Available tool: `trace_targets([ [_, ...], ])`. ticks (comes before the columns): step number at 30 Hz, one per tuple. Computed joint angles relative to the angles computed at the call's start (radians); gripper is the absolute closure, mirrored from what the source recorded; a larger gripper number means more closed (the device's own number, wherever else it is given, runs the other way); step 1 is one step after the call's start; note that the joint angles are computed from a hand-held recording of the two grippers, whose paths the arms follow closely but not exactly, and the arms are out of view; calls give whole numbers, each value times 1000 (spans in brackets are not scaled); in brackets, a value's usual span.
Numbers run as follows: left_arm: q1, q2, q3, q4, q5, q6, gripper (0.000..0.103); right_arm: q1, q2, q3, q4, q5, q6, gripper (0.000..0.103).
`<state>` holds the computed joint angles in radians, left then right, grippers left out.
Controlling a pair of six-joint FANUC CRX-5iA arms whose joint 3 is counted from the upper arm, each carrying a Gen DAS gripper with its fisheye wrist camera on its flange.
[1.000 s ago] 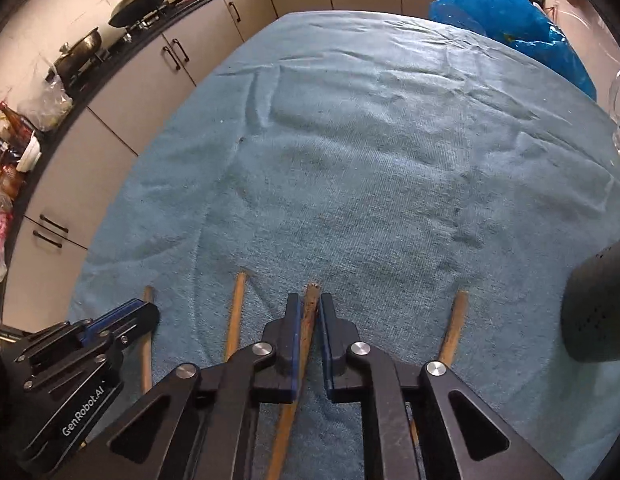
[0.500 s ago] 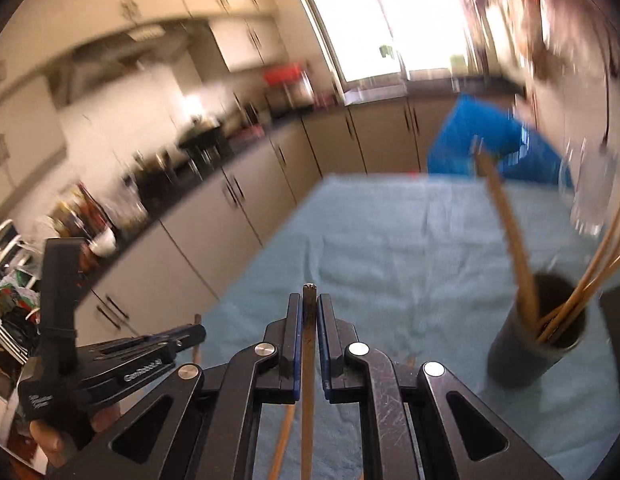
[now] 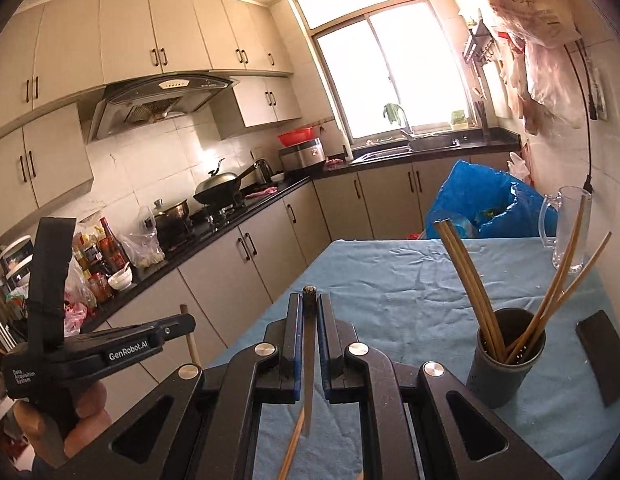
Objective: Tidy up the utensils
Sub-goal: 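Carry both chopsticks upright to the black cup and release them inside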
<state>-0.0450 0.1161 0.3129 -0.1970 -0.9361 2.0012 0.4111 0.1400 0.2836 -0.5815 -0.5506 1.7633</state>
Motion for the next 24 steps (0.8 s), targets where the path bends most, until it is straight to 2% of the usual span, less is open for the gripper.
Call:
trace_targets([
  [13,-6,-2,-8,23,22,-34,96,-11,-24,-31,-17,4,6,95],
  [19,-18,-3,-4,15,15,-33,96,-21,-29,-35,-53,-1,35,95],
  [24,-20,-13,-9,15,7,-24,96,-25,-45,-54,-34,-1,6,95],
])
